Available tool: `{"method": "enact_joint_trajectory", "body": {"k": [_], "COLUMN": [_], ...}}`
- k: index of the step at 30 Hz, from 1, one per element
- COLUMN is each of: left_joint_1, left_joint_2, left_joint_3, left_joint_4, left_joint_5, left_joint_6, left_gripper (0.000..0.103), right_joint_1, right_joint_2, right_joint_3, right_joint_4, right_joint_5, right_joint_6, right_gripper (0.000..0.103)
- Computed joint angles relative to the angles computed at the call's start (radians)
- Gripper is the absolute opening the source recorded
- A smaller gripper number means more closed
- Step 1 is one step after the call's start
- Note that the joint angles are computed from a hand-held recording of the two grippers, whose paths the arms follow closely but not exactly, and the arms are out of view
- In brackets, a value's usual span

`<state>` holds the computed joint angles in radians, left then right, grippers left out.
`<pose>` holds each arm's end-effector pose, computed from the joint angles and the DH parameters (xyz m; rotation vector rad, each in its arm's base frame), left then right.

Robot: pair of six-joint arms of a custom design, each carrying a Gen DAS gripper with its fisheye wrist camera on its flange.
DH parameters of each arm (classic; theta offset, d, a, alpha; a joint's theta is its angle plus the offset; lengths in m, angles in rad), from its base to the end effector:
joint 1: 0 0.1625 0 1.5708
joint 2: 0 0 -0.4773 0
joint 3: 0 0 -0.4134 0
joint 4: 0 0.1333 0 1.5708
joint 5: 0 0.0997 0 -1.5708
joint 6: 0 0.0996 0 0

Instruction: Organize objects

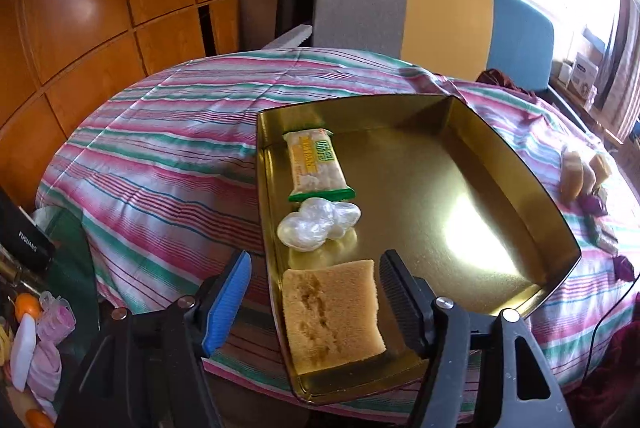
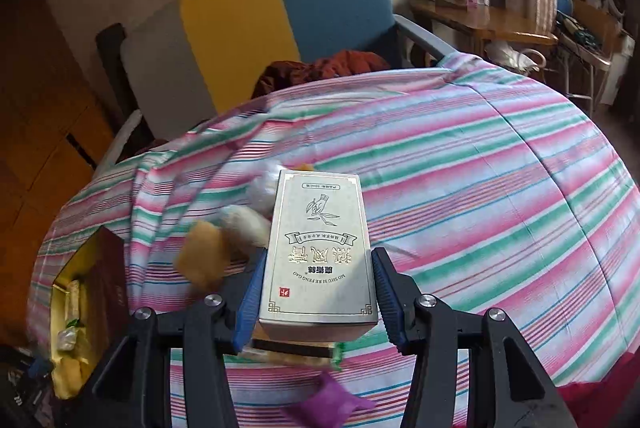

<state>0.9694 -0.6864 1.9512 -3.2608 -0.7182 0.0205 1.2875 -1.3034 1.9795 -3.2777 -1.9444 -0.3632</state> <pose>-0.1743 -0.6221 0.0522 0.4944 2.2835 -0.7833 -0.0689 -0.5834 0.4020 -0.1516 -2.2694 1.0790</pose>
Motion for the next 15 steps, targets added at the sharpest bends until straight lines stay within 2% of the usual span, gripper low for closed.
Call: {"method": "enact_joint_trajectory", "body": {"k": [4, 10, 15], "left_joint_1": [0.011, 0.041, 0.06], "left_joint_2": [-0.02, -0.069, -0.094], "left_joint_3": [0.007, 0.015, 0.021], "left_joint_4": [-0.016, -0.061, -0.086], "left_joint_5": [-0.014, -0.006, 0.002], "left_joint_6": [-0.031, -0.103, -0.136], "left_gripper": [0.068, 0.068, 0.066], "right_joint_1": [0.097, 0.229, 0.295], "right_joint_2": [0.035, 0.168, 0.317], "right_joint_3": [0.004, -0.03, -0.087], "right_joint_4": [0.041, 0.173, 0.271], "right_joint_5": [0.046, 0.118, 0.086], "right_joint_6": [-0.036, -0.075, -0.075], "right_gripper": [0.052, 0.052, 0.052]}}
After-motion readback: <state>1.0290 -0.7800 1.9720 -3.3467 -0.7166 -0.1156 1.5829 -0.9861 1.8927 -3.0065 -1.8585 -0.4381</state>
